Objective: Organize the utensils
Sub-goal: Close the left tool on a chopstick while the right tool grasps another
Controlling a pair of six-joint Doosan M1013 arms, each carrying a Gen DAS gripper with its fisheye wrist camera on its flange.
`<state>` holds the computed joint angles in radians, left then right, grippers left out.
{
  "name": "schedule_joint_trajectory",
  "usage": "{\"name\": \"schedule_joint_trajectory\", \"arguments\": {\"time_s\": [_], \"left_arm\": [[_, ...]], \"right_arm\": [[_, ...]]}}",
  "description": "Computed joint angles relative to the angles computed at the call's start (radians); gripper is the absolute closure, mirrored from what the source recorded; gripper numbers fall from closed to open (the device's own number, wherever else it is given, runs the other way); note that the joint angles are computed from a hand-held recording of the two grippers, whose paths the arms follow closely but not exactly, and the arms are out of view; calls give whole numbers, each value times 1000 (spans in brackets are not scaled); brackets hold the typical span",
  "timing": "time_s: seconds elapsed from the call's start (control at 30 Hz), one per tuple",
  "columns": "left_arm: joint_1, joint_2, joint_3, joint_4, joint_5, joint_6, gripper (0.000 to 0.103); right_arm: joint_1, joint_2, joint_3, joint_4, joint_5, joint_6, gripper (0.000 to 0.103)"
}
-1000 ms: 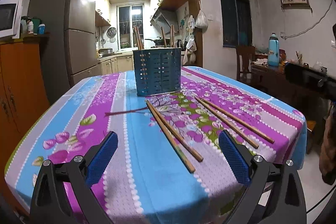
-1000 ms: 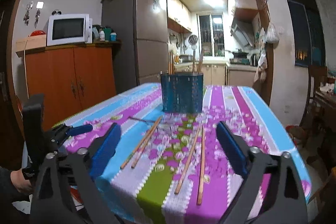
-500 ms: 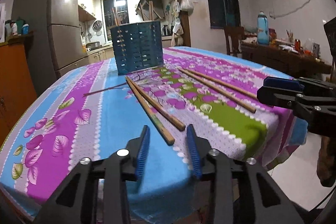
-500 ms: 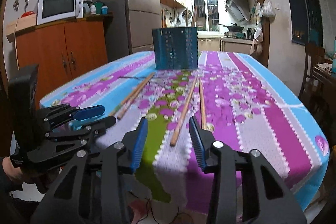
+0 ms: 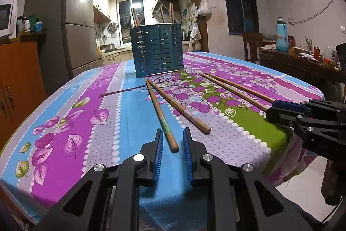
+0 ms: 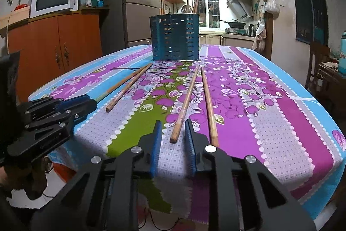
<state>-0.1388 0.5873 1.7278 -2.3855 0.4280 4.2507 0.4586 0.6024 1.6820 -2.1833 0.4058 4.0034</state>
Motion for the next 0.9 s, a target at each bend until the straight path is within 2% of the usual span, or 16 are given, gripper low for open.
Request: {"name": "schedule_joint_trajectory", "arguments": {"time_s": [0.17, 0.43, 0.73, 0.77, 0.8, 0.9], "left_arm": [[-3, 3, 9, -67, 19, 69, 82], [-4, 5, 18, -108, 41, 89, 83], [-4, 11, 30, -162, 81, 127, 83], [-4, 10, 29, -156, 78, 116, 84], [-4, 9, 29, -157, 75, 113, 92], [-5, 7, 30, -176, 68, 114, 93]], "right_arm": [[9, 8, 1, -2, 45, 10, 84], [11, 12, 2, -20, 67, 49, 85], [20, 15, 6, -9, 100, 28, 87], [18, 15, 6, -19, 95, 37, 93], [18, 16, 5, -20, 96, 41, 96], [18, 15, 10, -39, 100, 76, 96]]}}
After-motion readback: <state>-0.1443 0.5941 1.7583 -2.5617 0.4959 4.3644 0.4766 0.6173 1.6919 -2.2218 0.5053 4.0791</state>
